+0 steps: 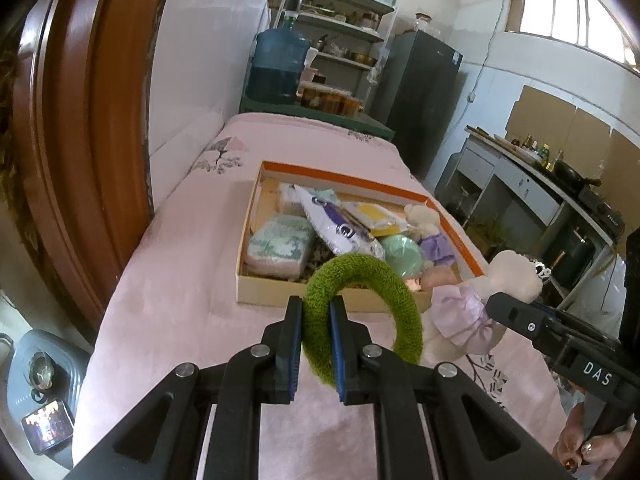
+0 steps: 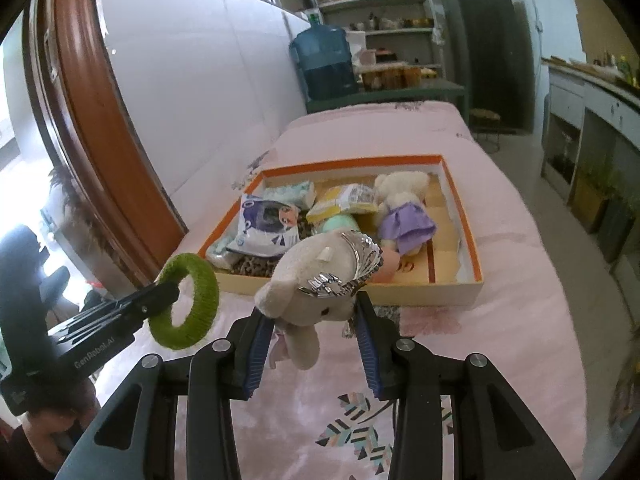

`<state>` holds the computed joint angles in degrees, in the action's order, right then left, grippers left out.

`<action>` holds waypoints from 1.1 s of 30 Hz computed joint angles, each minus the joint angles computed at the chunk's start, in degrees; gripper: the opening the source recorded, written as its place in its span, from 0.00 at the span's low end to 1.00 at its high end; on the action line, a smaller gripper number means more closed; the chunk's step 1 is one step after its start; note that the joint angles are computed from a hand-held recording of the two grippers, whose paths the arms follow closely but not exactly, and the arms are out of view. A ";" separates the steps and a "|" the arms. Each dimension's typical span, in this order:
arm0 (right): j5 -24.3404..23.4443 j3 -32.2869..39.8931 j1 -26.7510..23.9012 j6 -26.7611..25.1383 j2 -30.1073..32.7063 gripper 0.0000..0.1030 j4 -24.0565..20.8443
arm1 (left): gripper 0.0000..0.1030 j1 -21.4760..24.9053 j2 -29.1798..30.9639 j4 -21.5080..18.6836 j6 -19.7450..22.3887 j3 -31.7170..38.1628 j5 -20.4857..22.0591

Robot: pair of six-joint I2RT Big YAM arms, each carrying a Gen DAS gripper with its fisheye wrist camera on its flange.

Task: Organize soft objects
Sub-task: 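Carry the plush bear and green ring over the box with both grippers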

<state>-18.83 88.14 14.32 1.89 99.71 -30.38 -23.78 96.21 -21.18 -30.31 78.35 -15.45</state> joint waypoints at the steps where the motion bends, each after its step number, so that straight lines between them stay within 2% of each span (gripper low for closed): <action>1: 0.31 -0.16 0.09 -0.11 -0.25 0.40 0.29 | 0.13 -0.05 -0.03 0.10 0.10 0.13 -0.12; 12: 2.57 -0.51 0.29 -1.49 -1.52 0.40 1.65 | 0.13 -0.46 -0.12 0.98 1.91 1.80 -0.87; 33: 3.69 1.88 -0.57 -2.06 -1.50 0.40 3.23 | 0.13 -0.28 2.15 0.98 5.73 8.11 -0.51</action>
<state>-15.14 90.02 13.75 -0.18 98.22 -27.15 -24.05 98.36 -20.20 -24.58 86.46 -15.97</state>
